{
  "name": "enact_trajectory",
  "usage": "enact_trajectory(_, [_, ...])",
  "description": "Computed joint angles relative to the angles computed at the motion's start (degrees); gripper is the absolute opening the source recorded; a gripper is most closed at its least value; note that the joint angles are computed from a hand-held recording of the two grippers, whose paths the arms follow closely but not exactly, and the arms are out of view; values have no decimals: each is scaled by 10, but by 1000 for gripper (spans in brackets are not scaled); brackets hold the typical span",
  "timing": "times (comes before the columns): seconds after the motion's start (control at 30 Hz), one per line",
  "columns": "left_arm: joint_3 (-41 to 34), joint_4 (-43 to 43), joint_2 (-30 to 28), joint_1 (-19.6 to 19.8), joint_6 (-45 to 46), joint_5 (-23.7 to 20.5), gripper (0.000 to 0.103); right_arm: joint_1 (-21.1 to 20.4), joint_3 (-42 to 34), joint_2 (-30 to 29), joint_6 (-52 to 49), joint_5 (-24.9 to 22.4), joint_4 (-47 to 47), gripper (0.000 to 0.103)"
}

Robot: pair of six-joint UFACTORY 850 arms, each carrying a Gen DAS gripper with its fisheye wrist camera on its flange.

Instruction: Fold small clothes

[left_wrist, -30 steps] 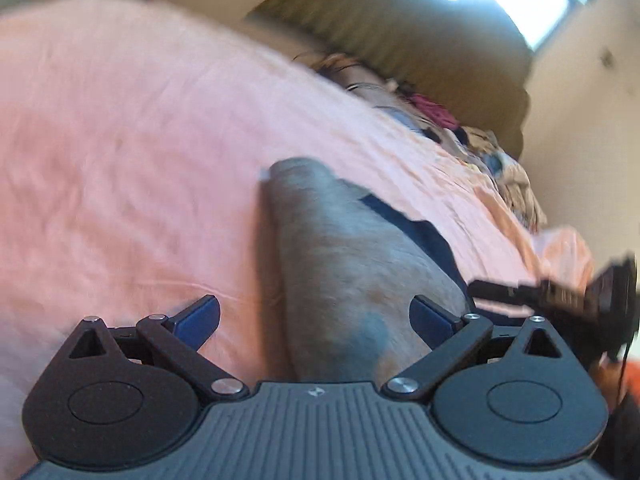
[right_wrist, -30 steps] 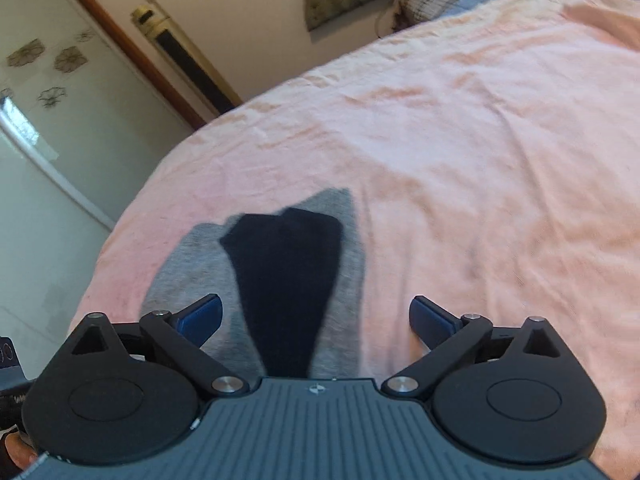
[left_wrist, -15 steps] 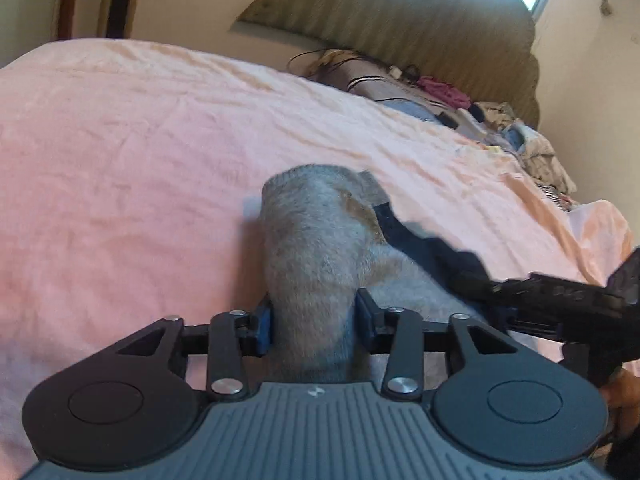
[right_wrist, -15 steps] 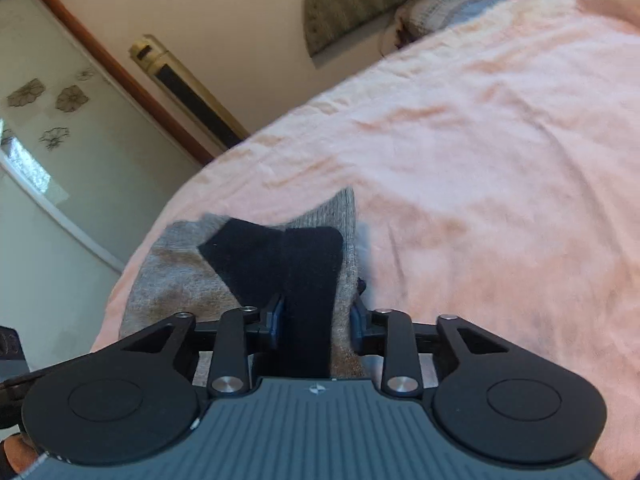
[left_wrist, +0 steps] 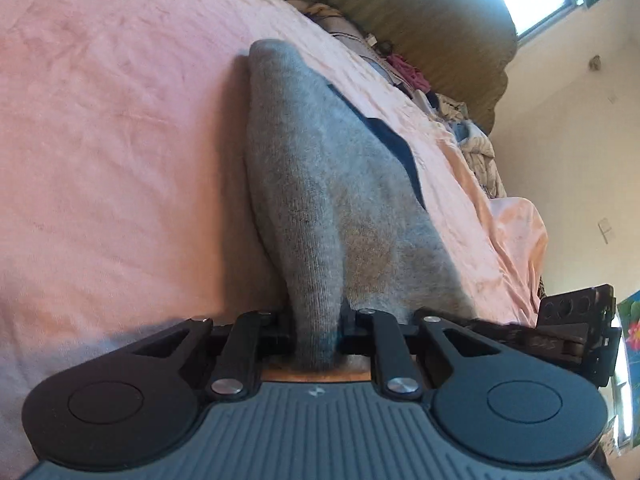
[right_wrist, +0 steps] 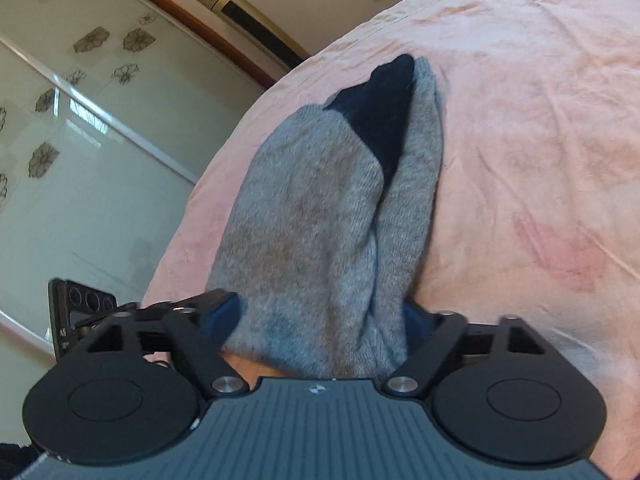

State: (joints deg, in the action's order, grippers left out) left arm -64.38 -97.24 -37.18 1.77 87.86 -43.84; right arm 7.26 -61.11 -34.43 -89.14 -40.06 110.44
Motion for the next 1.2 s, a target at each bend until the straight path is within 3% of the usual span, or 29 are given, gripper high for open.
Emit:
enact_trajectory(0.07, [10, 9, 19, 2, -1, 5, 15, -2, 0, 9, 38, 2, -33, 23])
enact_trajectory(0.2, [52, 36, 55, 5, 51, 21, 16, -5, 56, 40, -36, -12, 14, 22])
enact_trajectory(0.23, [64, 22, 57, 3, 87, 40, 18, -5, 60, 38, -33, -4, 11, 21])
enact_trajectory(0.3, [85, -19, 69, 6, 154, 37, 21, -14, 70, 33, -34, -37, 34, 28])
enact_trajectory(0.37, [115, -71, 107, 0, 236, 73, 31, -18, 70, 48, -18, -21, 37, 45])
enact_trajectory(0.4, [135, -121, 129, -3, 295, 78, 38, -18, 78, 63, -45, -12, 70, 64])
enact_trajectory(0.43, [152, -168, 148, -4, 355, 69, 58, -18, 85, 77, -91, -9, 121, 82])
enact_trajectory(0.47, [165, -213, 163, -6, 415, 56, 73, -20, 81, 81, -117, -8, 149, 91])
enact_trajectory(0.5, [176, -261, 173, -13, 475, 49, 95, -21, 69, 82, -128, -1, 162, 91])
enact_trajectory(0.6, [176, -323, 165, -43, 567, 40, 96, -15, 2, 52, -108, 35, 158, 89])
enact_trajectory(0.7, [142, -274, 128, -63, 511, 62, 96, -3, -105, -19, 12, 107, 70, 82])
enact_trajectory(0.73, [134, -276, 115, -70, 507, 77, 96, 3, -138, -42, 70, 124, 19, 74])
enact_trajectory(0.8, [127, -312, 103, -82, 529, 105, 96, 11, -192, -81, 122, 145, -54, 24])
enact_trajectory(0.83, [134, -330, 102, -81, 550, 96, 96, 23, -203, -83, 112, 167, -78, 18])
enact_trajectory(0.93, [142, -334, 101, -76, 554, 74, 96, 36, -222, -93, 18, 225, -53, 13])
enact_trajectory(0.97, [143, -337, 99, -75, 563, 65, 96, 32, -235, -111, 15, 231, -50, 12])
enact_trajectory(1.03, [143, -350, 99, -79, 577, 75, 96, 19, -221, -109, 25, 190, 2, 15])
enact_trajectory(1.1, [144, -338, 104, -76, 560, 77, 96, 15, -193, -91, 15, 161, 28, 34])
enact_trajectory(1.17, [152, -332, 116, -67, 545, 75, 96, 16, -136, -51, -76, 136, 107, 58])
enact_trajectory(1.2, [157, -330, 121, -60, 536, 68, 96, 19, -100, -24, -136, 129, 167, 61])
